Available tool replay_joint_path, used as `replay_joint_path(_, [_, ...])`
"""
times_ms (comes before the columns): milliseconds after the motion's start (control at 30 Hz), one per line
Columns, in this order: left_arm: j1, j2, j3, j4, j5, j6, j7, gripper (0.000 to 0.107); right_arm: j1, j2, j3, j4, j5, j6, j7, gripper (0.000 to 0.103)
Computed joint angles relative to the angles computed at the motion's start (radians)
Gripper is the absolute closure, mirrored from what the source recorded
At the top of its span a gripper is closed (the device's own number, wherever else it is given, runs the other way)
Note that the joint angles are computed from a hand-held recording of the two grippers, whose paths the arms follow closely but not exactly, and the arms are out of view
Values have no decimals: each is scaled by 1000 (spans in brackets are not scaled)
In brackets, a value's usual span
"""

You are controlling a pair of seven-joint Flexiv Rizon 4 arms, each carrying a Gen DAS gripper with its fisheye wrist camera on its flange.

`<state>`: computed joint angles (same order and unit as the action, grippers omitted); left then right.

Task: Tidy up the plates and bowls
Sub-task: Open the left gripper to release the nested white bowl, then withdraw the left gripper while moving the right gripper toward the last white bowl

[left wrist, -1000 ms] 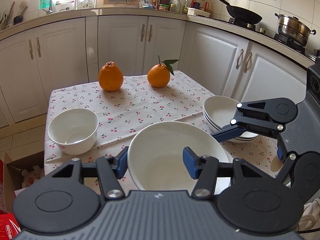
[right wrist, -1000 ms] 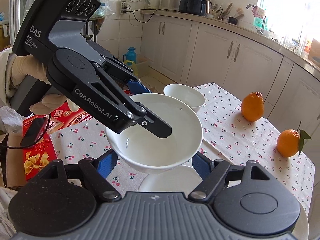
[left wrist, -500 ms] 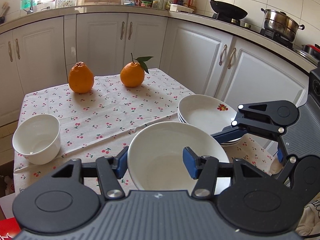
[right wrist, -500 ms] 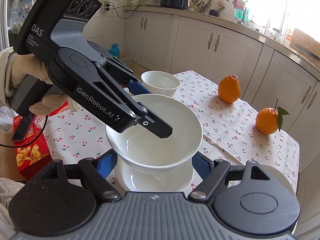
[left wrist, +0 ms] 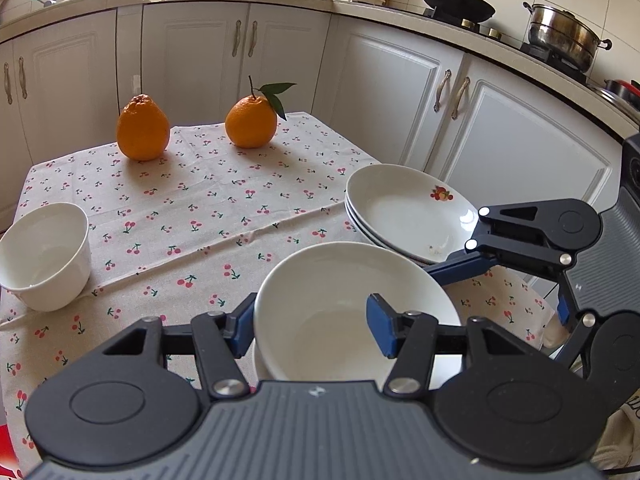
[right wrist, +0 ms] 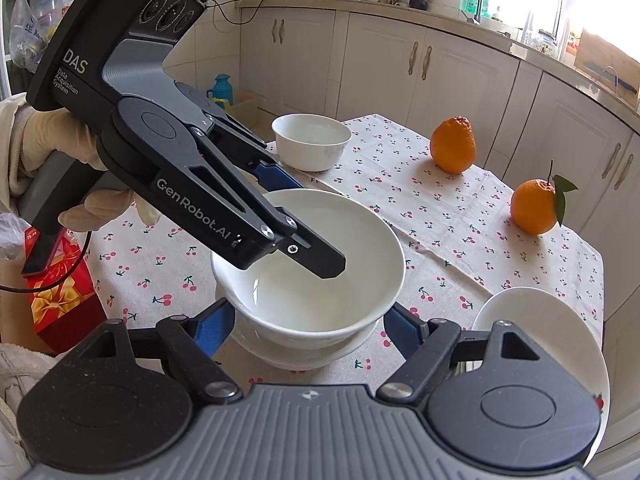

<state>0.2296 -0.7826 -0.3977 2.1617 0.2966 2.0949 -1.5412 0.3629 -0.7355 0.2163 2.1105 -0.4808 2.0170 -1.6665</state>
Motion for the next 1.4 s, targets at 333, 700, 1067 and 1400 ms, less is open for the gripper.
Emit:
replay_joint_path(333, [1, -10, -3, -4, -1, -5, 1, 51, -1, -10, 2, -5, 3, -13, -1, 18])
replay_joint_path(700, [-10, -12, 12, -5, -10, 1, 2, 46, -15, -19, 17, -13, -9, -21, 4, 18])
replay_joint_path(1067, [-78, 25, 97, 23, -36, 80, -3, 21, -24, -18, 20, 6, -32, 64, -14, 4])
replay_joint_path(1400, [-106, 58, 175, 84, -60, 136, -28, 18, -31, -25, 25, 14, -78, 76, 9, 3])
